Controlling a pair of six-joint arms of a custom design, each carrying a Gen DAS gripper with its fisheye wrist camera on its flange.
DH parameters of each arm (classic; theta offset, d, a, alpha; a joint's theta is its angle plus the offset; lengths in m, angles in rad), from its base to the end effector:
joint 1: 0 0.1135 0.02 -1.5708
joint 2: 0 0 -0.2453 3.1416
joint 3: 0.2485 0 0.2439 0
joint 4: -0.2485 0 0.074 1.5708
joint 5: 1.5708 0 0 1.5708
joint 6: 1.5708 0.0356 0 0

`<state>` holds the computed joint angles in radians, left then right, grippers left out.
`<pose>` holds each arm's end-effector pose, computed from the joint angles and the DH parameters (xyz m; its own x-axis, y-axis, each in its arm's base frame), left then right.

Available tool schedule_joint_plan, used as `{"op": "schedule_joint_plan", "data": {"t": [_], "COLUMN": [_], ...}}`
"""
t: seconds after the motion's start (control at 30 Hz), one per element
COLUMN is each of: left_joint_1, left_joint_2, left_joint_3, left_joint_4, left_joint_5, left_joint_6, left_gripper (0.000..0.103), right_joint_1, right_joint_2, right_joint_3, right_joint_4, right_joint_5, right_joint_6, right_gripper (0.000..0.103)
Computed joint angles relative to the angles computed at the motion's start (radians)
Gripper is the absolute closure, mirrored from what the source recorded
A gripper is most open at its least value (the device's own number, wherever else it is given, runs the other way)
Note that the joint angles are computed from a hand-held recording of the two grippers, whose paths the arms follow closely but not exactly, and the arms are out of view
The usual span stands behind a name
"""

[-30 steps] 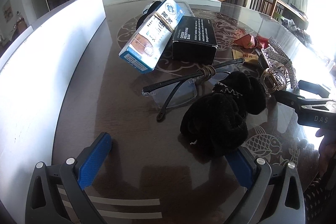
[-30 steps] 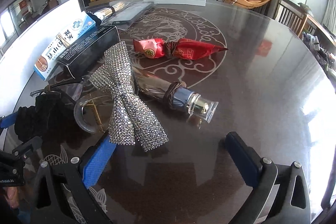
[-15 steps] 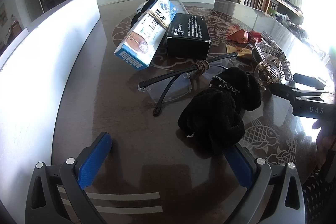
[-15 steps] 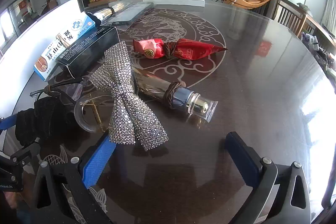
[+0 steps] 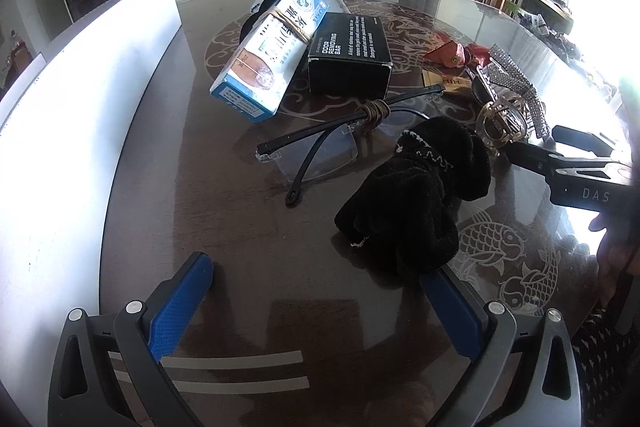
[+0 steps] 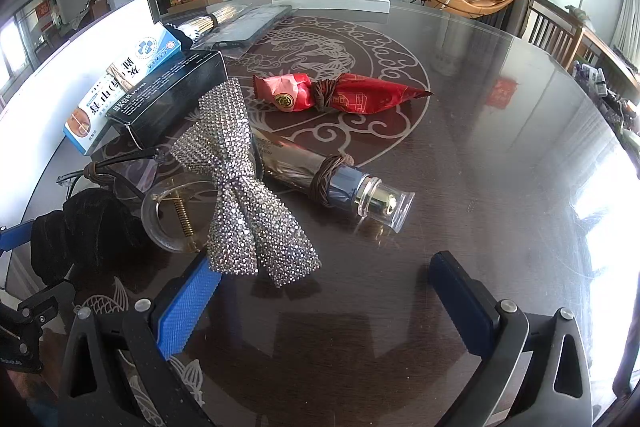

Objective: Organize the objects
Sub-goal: 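Close the right gripper on the rhinestone bow clip and lift it, then grasp the black velvet pouch with the left gripper and lift it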

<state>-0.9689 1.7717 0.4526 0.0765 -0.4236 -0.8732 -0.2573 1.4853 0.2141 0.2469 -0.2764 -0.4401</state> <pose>0.1368 -0.1733 0.0391 -0.8627 0.0220 -0.5053 0.0237 0.9997 0.0029 0.1789 -0.0370 0.0572 -0.7934 -0.2150 -0.5695 -0.2546 0.9670 -0.0105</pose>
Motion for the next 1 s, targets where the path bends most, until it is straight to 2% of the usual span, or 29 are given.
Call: {"op": "schedule_joint_plan", "data": {"t": [0.1, 0.2, 0.37, 0.5, 0.8, 0.83, 0.9, 1.0], "left_joint_1": [0.025, 0.045, 0.086, 0.103, 0.088, 0.079, 0.065, 0.041], "left_joint_2": [-0.047, -0.117, -0.156, -0.108, 0.028, 0.036, 0.047, 0.066], "left_joint_3": [-0.025, -0.045, -0.005, 0.054, 0.178, 0.185, 0.193, 0.191], "left_joint_4": [0.015, 0.029, 0.053, 0.082, 0.062, 0.056, 0.042, 0.038], "left_joint_5": [0.055, 0.049, 0.118, 0.18, 0.206, 0.192, 0.177, 0.163], "left_joint_6": [0.045, 0.091, 0.237, 0.309, 0.314, 0.312, 0.307, 0.271], "left_gripper": [0.0, 0.0, 0.0, 0.0, 0.0, 0.002, 0.031, 0.055], "right_joint_1": [0.0, 0.001, 0.001, 0.001, 0.003, 0.003, 0.004, 0.005], "right_joint_2": [0.001, 0.001, 0.002, 0.003, 0.004, 0.004, 0.005, 0.006], "right_joint_3": [0.0, 0.0, -0.001, -0.001, -0.001, -0.001, -0.001, -0.001], "right_joint_4": [0.001, 0.002, 0.003, 0.005, 0.006, 0.006, 0.007, 0.009], "right_joint_5": [0.0, 0.0, 0.001, 0.001, 0.002, 0.002, 0.002, 0.003], "right_joint_6": [0.0, 0.001, 0.001, 0.001, 0.002, 0.002, 0.003, 0.004], "right_gripper": [0.0, 0.0, 0.0, 0.0, 0.0, 0.0, 0.0, 0.0]}}
